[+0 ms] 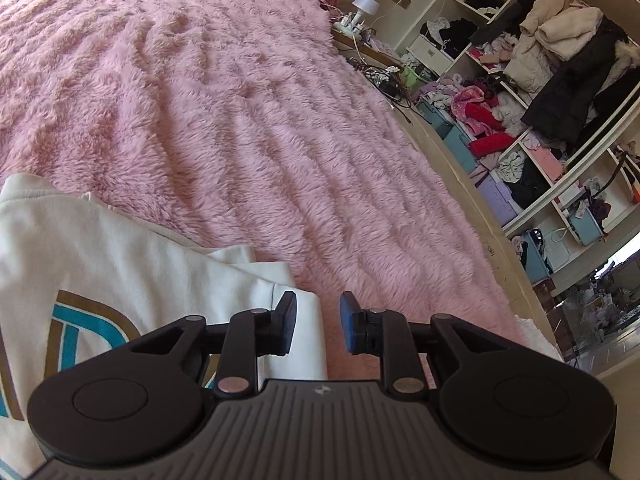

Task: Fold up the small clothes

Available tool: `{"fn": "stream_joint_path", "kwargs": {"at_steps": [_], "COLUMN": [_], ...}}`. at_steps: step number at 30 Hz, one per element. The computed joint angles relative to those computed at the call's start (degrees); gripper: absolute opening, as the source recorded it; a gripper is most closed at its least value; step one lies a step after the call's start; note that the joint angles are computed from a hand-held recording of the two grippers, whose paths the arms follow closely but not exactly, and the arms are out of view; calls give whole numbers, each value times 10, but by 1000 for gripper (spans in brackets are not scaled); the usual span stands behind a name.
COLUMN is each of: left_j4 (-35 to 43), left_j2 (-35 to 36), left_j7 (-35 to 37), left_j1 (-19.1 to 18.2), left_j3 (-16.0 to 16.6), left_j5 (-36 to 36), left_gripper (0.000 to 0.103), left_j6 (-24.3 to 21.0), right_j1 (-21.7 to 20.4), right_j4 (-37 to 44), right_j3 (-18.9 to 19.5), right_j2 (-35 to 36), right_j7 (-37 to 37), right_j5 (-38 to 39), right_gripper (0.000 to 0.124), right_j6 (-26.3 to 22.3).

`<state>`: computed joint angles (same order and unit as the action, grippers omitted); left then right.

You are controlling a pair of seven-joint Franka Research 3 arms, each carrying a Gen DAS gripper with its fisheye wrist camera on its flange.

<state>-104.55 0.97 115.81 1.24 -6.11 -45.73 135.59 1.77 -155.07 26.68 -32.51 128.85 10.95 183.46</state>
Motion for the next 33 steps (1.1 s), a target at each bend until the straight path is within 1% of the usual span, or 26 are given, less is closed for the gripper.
{"fn": "stream_joint_path", "kwargs": {"at_steps": [2, 4, 6, 7, 9, 11, 12, 13, 14, 16, 19, 21, 24, 26, 27, 28, 29, 30, 31, 33], "left_j4": [-33, -83, -145, -184, -256, -321, -355, -379, -395, -423, -452, -458, -464, -469, -469, -473, -482, -488, -495, -506], "left_j2": [-45, -100, -164, -202, -274, -336, -367, -389, -403, -420, -426, -421, -418, -417, -415, -415, -418, -422, -426, -432], "left_j7": [55, 112, 158, 176, 196, 205, 202, 192, 177, 155, 131, 117, 105, 99, 95, 93, 94, 96, 99, 97], "left_j1": [9, 11, 9, 8, 12, 18, 23, 29, 34, 36, 26, 8, -27, -46, -52, -57, -62, -68, -76, -86], "left_j3": [13, 33, 58, 72, 92, 106, 110, 114, 117, 121, 126, 141, 171, 189, 192, 193, 192, 194, 197, 197], "left_j5": [-14, -9, 2, 8, 32, 60, 72, 89, 108, 132, 154, 152, 139, 141, 145, 149, 155, 159, 161, 167], "left_gripper": [28, 28, 31, 33, 35, 35, 35, 36, 36, 36, 36, 36, 36, 36, 36, 36, 36, 36, 35, 23], "left_j6": [-17, -23, -19, -13, 2, 22, 33, 30, 22, 20, 50, 72, 110, 117, 119, 125, 134, 141, 151, 174], "right_j1": [14, 24, 57, 67, 92, 126, 138, 145, 141, 121, 101, 95, 86, 68, 58, 57, 57, 56, 62, 80], "right_j4": [2, 5, 9, 11, 13, 20, 24, 27, 33, 41, 49, 55, 61, 64, 66, 67, 66, 65, 65, 61], "right_j3": [-13, -22, -55, -64, -88, -120, -129, -135, -130, -109, -89, -84, -79, -64, -55, -56, -55, -55, -62, -79], "right_j2": [13, 22, 41, 48, 58, 72, 77, 81, 84, 84, 84, 86, 88, 87, 86, 88, 89, 89, 90, 93], "right_j7": [3, 6, 1, -1, -7, -17, -19, -23, -24, -22, -16, -14, -7, 4, 11, 14, 19, 23, 23, 22], "right_j5": [9, 17, 29, 36, 48, 61, 69, 74, 78, 79, 78, 75, 69, 61, 55, 50, 47, 44, 42, 45], "right_gripper": [27, 29, 30, 31, 32, 32, 32, 32, 32, 32, 32, 33, 35, 36, 36, 36, 34, 17, 6, 6], "right_j6": [7, 13, 20, 22, 25, 28, 29, 29, 24, 17, 12, 6, -2, -8, -16, -18, -16, -16, -17, -9]}}
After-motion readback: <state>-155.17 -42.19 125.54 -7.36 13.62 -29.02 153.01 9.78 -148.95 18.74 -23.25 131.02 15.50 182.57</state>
